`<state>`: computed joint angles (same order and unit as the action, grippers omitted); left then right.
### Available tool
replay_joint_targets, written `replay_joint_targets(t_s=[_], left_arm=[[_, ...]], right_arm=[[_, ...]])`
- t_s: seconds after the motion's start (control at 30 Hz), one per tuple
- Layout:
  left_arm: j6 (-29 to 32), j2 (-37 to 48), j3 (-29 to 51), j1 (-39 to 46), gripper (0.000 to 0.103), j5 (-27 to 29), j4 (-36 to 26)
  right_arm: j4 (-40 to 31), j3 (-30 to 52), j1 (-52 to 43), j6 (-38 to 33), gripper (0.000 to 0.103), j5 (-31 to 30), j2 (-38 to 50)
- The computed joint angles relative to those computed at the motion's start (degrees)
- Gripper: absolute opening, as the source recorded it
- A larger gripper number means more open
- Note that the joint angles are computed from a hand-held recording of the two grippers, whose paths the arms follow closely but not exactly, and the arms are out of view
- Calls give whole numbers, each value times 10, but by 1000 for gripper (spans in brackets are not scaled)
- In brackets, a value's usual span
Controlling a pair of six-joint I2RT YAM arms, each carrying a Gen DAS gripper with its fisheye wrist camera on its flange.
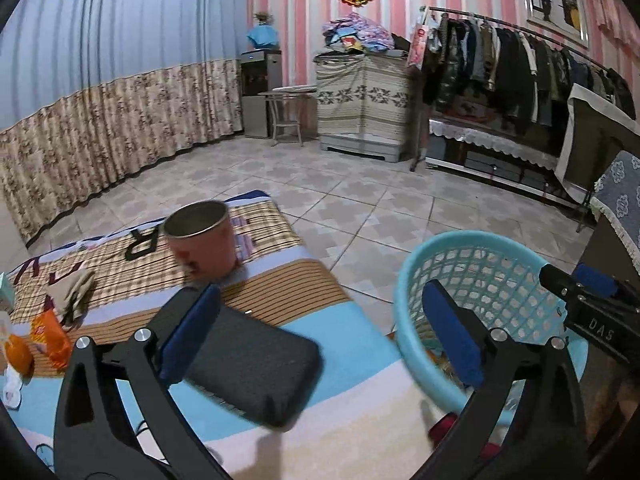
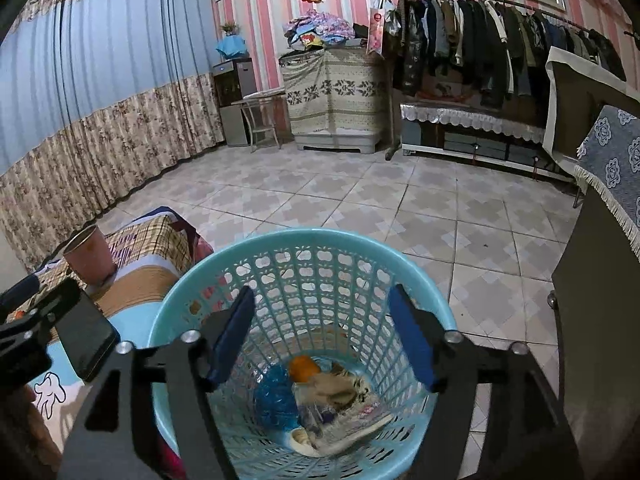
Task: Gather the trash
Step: 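Move both tools back over the mattress toward the orange peel and snack bag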
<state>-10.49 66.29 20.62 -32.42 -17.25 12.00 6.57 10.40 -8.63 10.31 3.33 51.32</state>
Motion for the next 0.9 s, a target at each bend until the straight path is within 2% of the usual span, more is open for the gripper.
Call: replay_joint_targets(t_s=[0.13, 0.33, 0.4, 0.53, 0.63, 0.73, 0.83, 0.9], left_arm=[[11, -70, -27, 44, 97, 16, -39], [63, -190, -56, 158, 97, 65, -117], [94, -242, -62, 231, 97, 104, -156], [182, -288, -59, 428, 97, 231, -203], [252, -261, -49, 566, 97, 313, -198], [300, -204, -37, 656, 97, 345, -163], [327, -142, -18, 740, 97, 399, -137], [327, -108, -6, 765, 97, 410, -123]], right_arm=[[-18, 6, 41, 19, 90, 44, -12], [-51, 22, 139, 50, 91, 108, -33], [-58, 33, 179, 62, 91, 133, -29], [-64, 53, 268, 91, 91, 178, -11], [-59, 74, 344, 119, 91, 210, 15], [-55, 91, 407, 144, 91, 243, 45], [-39, 120, 479, 161, 91, 276, 101], [-28, 130, 504, 169, 91, 280, 124]])
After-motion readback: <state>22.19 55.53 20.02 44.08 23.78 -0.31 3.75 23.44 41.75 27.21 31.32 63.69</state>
